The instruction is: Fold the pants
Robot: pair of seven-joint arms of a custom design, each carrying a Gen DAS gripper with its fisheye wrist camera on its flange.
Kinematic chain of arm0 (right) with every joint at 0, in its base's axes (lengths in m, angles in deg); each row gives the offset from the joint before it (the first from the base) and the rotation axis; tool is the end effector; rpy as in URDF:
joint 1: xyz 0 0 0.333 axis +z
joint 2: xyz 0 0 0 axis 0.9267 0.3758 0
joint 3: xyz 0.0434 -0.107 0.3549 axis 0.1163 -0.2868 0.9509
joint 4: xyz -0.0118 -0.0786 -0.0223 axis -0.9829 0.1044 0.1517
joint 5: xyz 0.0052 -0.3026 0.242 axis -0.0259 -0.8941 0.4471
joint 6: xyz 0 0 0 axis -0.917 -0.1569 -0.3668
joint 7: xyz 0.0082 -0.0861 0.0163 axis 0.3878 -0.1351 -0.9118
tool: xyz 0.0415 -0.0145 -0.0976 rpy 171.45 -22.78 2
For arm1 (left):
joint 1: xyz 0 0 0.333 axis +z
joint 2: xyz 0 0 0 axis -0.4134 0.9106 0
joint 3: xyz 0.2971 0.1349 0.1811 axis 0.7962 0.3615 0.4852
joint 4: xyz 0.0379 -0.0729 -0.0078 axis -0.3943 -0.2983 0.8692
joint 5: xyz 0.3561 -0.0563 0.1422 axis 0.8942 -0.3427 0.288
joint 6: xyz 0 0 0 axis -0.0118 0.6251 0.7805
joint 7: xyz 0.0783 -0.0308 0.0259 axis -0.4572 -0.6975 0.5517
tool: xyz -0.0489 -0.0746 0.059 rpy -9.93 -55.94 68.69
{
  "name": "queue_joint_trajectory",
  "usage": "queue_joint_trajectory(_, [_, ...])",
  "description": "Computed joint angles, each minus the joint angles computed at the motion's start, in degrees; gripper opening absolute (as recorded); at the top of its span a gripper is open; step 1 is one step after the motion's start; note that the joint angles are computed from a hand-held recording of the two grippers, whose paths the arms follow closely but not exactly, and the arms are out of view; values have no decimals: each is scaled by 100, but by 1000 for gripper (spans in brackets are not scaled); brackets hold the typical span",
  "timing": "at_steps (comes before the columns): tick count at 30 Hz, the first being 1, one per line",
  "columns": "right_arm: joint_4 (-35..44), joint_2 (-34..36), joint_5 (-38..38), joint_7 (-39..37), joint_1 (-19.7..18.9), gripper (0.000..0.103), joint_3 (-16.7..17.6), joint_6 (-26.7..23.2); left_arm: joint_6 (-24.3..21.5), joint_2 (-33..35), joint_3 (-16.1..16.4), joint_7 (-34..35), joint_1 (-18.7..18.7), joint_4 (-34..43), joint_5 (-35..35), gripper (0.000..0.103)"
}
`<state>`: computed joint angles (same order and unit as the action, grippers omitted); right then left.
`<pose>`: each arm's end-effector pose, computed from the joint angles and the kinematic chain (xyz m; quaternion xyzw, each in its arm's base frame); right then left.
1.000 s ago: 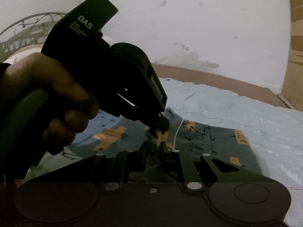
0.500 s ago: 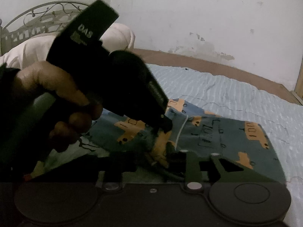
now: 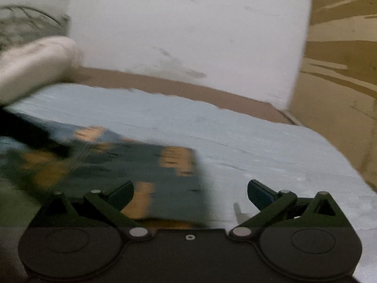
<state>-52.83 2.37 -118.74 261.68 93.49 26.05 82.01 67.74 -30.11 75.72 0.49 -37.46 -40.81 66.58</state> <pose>0.6262 0.2985 0.4671 -0.6325 0.5846 -0.4140 0.2946 0.7327 -0.2573 0.5087 -0.6007 0.7127 -0.3166 0.1761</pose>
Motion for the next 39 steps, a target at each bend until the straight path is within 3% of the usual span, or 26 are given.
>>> queue_joint_trajectory(2, [77, 108, 327, -294, -68, 102, -22, -189, -3, -7, 258, -191, -197, -65, 298, 92])
queue_joint_trajectory(5, [36, 171, 889, -1023, -50, 102, -65, -614, 210, -95, 121, -85, -25, -310, 258, 92])
queue_joint_trajectory(8, [-211, 32, 654, -681, -44, 102, -182, -439, 226, -84, 35, -29, 59, -267, 114, 92])
queue_joint_trajectory(12, [127, 195, 391, -746, -134, 102, -166, -233, 358, 99, 403, -453, -253, 45, 416, 93])
queue_joint_trajectory(14, [489, 402, 452, -990, -195, 102, -170, 22, 284, 251, 751, -908, -513, 306, 685, 94])
queue_joint_trajectory(15, [712, 555, 512, -1165, -210, 102, -196, 127, 117, 355, 864, -1108, -593, 496, 793, 95])
queue_joint_trajectory(17, [1225, 945, 925, -1842, -286, 102, -202, 266, -216, 516, 752, -1202, -511, 806, 798, 98])
queue_joint_trajectory(21, [2029, 1589, 2263, -3448, -558, 102, 60, 17, -375, 615, 683, -1277, -465, 940, 987, 103])
queue_joint_trajectory(23, [2114, 1653, 2620, -3774, -606, 99, 78, 30, -203, 508, 603, -1304, -388, 765, 978, 102])
queue_joint_trajectory(26, [1713, 1357, 2120, -2988, -123, 100, -552, 335, -192, 349, 611, -1373, -390, 558, 1031, 102])
queue_joint_trajectory(30, [1097, 981, 1929, -2756, 306, 101, -876, 530, -160, 60, 677, -1474, -464, 95, 1282, 102])
queue_joint_trajectory(33, [712, 776, 1618, -2690, 525, 102, -911, 452, 37, -177, 765, -1707, -518, -319, 1509, 102])
queue_joint_trajectory(36, [515, 574, 1006, -2011, 716, 102, -949, 218, 116, -403, 651, -1765, -387, -578, 1464, 102])
queue_joint_trajectory(39, [360, 366, 575, -1265, 652, 102, -796, 501, 306, -699, 716, -2008, -387, -926, 1595, 103])
